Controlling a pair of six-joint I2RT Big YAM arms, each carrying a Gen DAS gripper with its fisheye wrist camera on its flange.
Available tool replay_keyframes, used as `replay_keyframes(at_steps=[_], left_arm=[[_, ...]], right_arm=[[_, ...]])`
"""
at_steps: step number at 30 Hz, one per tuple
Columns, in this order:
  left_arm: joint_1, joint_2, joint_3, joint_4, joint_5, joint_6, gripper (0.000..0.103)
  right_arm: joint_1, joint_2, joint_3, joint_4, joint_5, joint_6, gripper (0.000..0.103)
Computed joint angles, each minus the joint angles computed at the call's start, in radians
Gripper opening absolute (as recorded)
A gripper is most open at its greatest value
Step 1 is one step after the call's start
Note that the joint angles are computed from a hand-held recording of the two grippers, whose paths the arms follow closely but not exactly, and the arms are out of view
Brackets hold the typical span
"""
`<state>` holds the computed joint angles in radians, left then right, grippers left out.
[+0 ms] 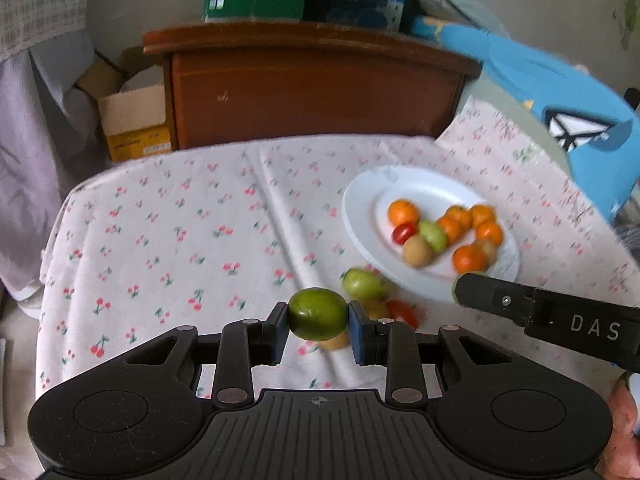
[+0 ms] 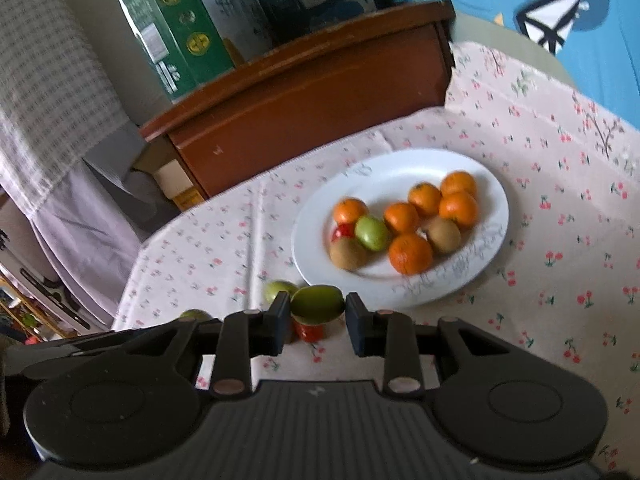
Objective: Organize fruits
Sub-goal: 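Carry the green fruit over the plate while the right tool carries its green fruit, then open the left tool onto the plate while the right tool releases its green fruit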
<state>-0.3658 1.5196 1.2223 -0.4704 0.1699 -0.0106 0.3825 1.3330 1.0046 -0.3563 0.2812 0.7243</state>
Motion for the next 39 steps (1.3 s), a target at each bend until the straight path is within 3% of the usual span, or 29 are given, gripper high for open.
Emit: replay_keyframes(at_steps=[7, 14, 24, 39], left_arm=[[-0.006, -0.028, 0.018, 0.034, 0.036, -0.029, 0.029], [-0.018, 0.022, 0.102, 0.019, 0.061, -0.072, 0.029], [-0.042, 0.133, 0.218, -0.013, 0.036, -0.047, 0.029], [-0.063, 0.257, 0.335, -0.086, 0.021, -0.034, 0.029]], right_arm=[[-0.028, -0.055, 0.015, -0.009, -0.013, -0.050, 0.030], [-0.108, -0.076, 0.032, -0.002, -0.070, -0.079, 0.030], [-0.200, 0.008, 0.079, 0.019, -0.141, -0.030, 0.030], [-0.239, 0.125, 0.142, 0.026, -0.204, -0.001, 0.030]])
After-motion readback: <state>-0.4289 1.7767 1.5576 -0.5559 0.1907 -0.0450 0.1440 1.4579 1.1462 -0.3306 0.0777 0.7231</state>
